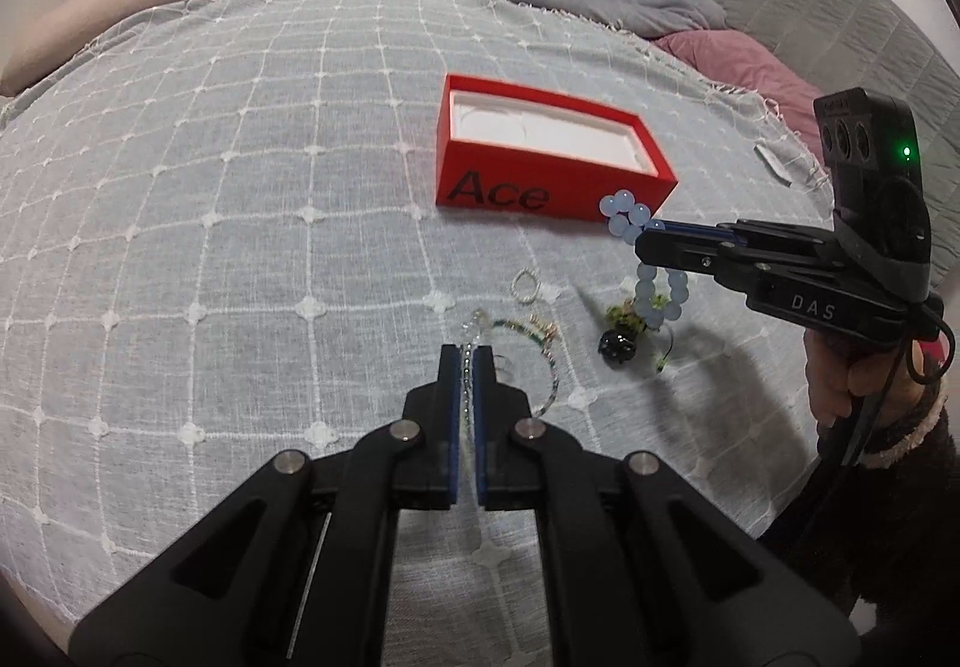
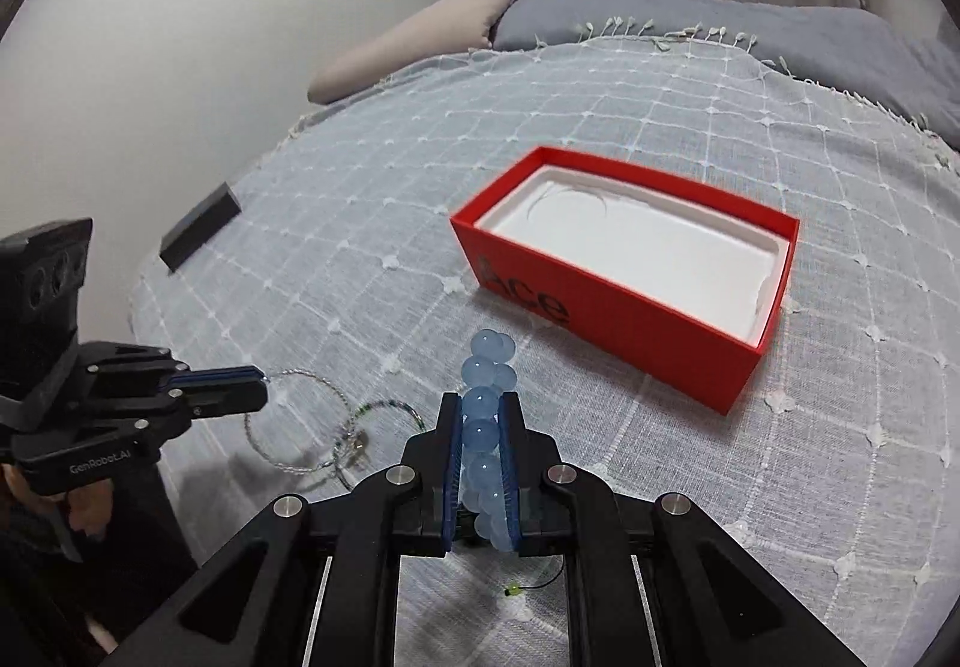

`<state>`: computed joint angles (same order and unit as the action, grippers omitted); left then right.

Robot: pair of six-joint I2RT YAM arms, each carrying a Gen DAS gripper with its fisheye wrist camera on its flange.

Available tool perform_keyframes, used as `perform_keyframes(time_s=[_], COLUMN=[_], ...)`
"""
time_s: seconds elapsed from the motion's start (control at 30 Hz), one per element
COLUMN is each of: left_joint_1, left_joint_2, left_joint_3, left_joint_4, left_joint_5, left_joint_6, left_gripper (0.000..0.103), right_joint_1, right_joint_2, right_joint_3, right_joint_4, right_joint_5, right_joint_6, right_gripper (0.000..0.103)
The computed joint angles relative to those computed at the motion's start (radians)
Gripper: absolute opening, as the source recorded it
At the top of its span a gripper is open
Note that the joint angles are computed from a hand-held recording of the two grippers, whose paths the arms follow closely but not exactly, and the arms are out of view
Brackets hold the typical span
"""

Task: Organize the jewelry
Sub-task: 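Carry both bracelets into the red Ace box and open both tools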

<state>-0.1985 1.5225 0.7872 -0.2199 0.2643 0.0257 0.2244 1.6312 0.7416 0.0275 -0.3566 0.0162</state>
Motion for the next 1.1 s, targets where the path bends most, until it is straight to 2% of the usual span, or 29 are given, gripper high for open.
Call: perform_keyframes(time_s=[0.17, 0.57, 0.87, 1.1], left_joint_1=[-0.014, -0.107, -0.219, -0.203], left_joint_2=[-0.003, 0.072, 0.237, 0.454], left_joint_3=[0.042, 0.263, 0.486, 0.653], left_joint_4=[-0.004, -0.073, -0.107, -0.108], left_joint_5=[-0.006, -0.030, -0.073, -0.024], left_joint_6=[-0.027, -0.076, -0.095, -0.136], left_gripper=[0.004, 0.004, 0.004, 0.004], right_joint_1=[-0.067, -0.157, -0.204, -0.246], right_joint_2=[-0.039, -0.073, 0.034, 0.174], right_joint_3=[0.003, 0.060, 0.146, 0.230], right_joint_4=[-0.016, -0.053, -0.007, 0.052], right_joint_5=[-0.094, -0.074, -0.082, -0.124], right_joint_6=[0.045, 0.098, 0.147, 0.179], right_gripper=[0.012, 0.012, 0.012, 0.012])
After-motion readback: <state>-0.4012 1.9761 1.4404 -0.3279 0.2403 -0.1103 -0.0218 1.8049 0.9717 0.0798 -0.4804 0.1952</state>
